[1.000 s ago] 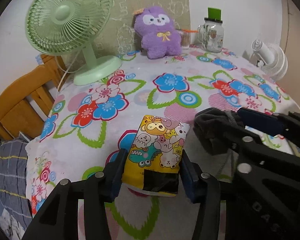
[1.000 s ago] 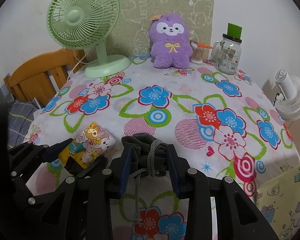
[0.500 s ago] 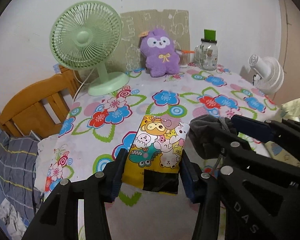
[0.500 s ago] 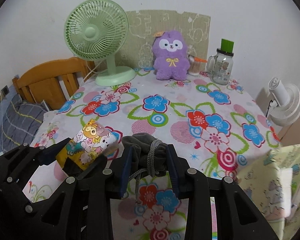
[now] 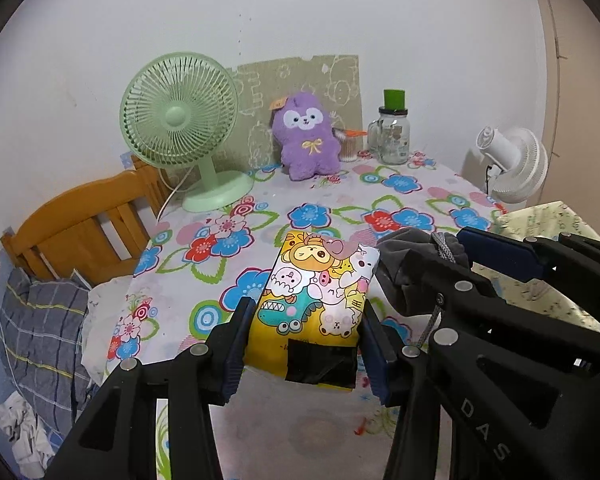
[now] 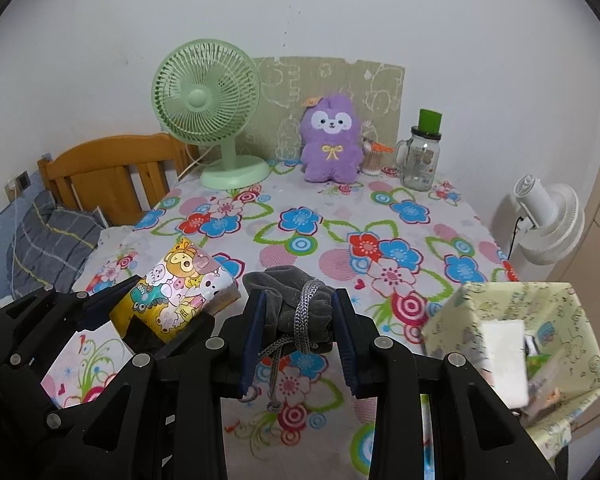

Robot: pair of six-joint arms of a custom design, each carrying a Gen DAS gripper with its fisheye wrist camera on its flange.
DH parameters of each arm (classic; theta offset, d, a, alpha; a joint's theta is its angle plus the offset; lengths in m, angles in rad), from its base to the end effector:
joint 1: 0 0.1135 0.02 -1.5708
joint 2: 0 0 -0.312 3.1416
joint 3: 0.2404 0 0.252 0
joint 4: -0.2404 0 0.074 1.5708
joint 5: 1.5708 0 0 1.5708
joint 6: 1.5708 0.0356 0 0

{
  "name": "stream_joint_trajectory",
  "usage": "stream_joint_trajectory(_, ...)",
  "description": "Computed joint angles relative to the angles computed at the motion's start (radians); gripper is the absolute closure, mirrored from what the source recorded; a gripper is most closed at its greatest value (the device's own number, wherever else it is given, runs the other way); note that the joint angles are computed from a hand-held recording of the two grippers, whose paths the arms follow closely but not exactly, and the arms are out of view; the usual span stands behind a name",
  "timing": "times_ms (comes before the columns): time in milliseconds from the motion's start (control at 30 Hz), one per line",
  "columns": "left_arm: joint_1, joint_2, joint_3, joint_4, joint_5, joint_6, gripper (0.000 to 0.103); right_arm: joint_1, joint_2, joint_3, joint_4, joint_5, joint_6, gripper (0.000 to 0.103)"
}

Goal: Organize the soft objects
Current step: 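Carry the yellow packet and grey pouch together over the fabric box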

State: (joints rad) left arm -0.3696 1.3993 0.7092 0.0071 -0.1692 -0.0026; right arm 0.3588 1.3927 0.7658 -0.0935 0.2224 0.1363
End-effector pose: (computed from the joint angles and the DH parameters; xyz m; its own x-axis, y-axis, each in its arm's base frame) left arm 0.2617 -0.0950 0.2425 -0.5891 0.2255 -0.7760 0.2328 0.9669 0.1043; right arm 0.2648 0.0909 0.2539 -0.6374 -0.0975 -0.7643 -0.1016 0.9939 -0.0420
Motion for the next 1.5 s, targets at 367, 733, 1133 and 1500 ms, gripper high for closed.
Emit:
stream_joint_trajectory(367,-0.136,-0.087,-0.015,-0.034,-0.094,-0.068,0.052,-0.044,-0.179,-0.057,-0.065,-0.016,-0.047,0.066)
stream_joint_trajectory(733,-0.291,-0.064,0.017,-0.031,-0.181,-0.134,0.051,-0.211,-0.285,-0.091,-0.094,-0.117,-0.130,0.066)
stream_joint_trajectory(1133,-0.411,0.050,0.102,-0.015,-0.222,-0.186,0.051,-0.456,-0.288,-0.101,-0.079,-0.273,-0.234,0.066)
stream_joint_trajectory(1500,-0.481,0.177,0.203,-0.002,-0.226,-0.203,0.051,-0.657,-0.217,-0.084,-0.045,-0.400,-0.310,0.066)
